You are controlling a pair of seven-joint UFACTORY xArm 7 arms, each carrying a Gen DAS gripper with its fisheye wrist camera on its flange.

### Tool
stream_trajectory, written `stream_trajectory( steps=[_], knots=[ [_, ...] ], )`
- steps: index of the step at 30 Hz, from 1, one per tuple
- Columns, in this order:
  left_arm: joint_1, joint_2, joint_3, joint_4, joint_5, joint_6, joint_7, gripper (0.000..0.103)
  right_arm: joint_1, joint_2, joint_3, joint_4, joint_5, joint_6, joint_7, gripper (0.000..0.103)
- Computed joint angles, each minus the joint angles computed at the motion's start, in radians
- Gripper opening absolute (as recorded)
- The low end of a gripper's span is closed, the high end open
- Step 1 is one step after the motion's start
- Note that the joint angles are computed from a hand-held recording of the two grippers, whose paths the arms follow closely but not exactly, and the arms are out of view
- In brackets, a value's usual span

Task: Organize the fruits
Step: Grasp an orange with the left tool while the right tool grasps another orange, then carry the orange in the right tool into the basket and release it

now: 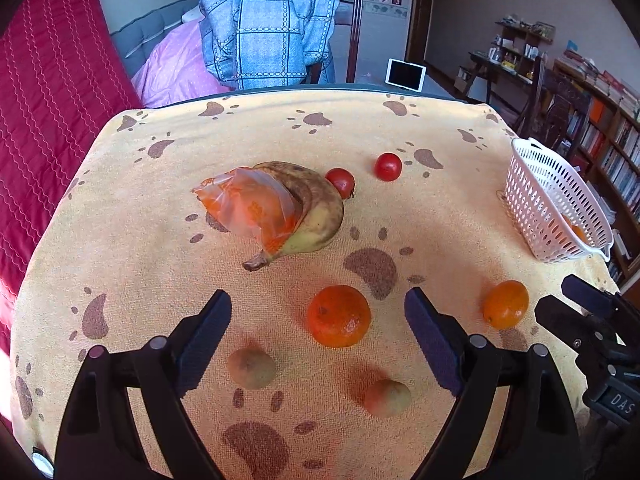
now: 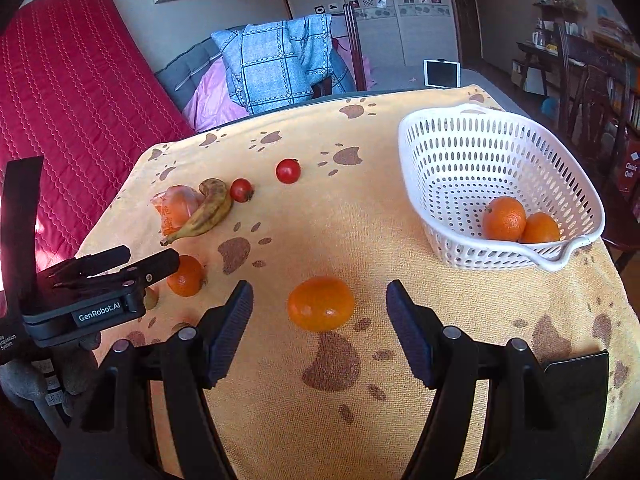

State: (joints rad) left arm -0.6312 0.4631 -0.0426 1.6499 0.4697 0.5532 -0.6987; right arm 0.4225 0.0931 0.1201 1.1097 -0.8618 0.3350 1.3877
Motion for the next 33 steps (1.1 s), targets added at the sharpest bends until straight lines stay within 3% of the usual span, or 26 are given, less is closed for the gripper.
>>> stream_trajectory(
  steps=[12, 20, 22, 33],
  knots=[
    [0.040, 0.080, -0.036, 0.060, -0.132, 0.012, 0.117, 0.067, 0.005, 0.026, -0.012, -0.005, 0.052, -0.016, -0.053, 0.071],
    [0.037, 0.098, -0.030, 0.066, -0.185, 0.002, 0.154, 0.049, 0.015, 0.051, -0.023, 0.004, 0.096, -0.027, -0.088, 0.071],
    [0.048, 0.095, -0.045, 0.062, -0.207, -0.007, 0.178, 0.039, 0.018, 0.053, -0.028, 0.002, 0.103, -0.030, -0.092, 0.071],
    [0.023, 0.040, -0.021, 0.016, -0.176, -0.052, 0.157, 0.039, 0.029, 0.080, -0.047, 0.003, 0.147, -0.040, -0.115, 0.071]
  ],
)
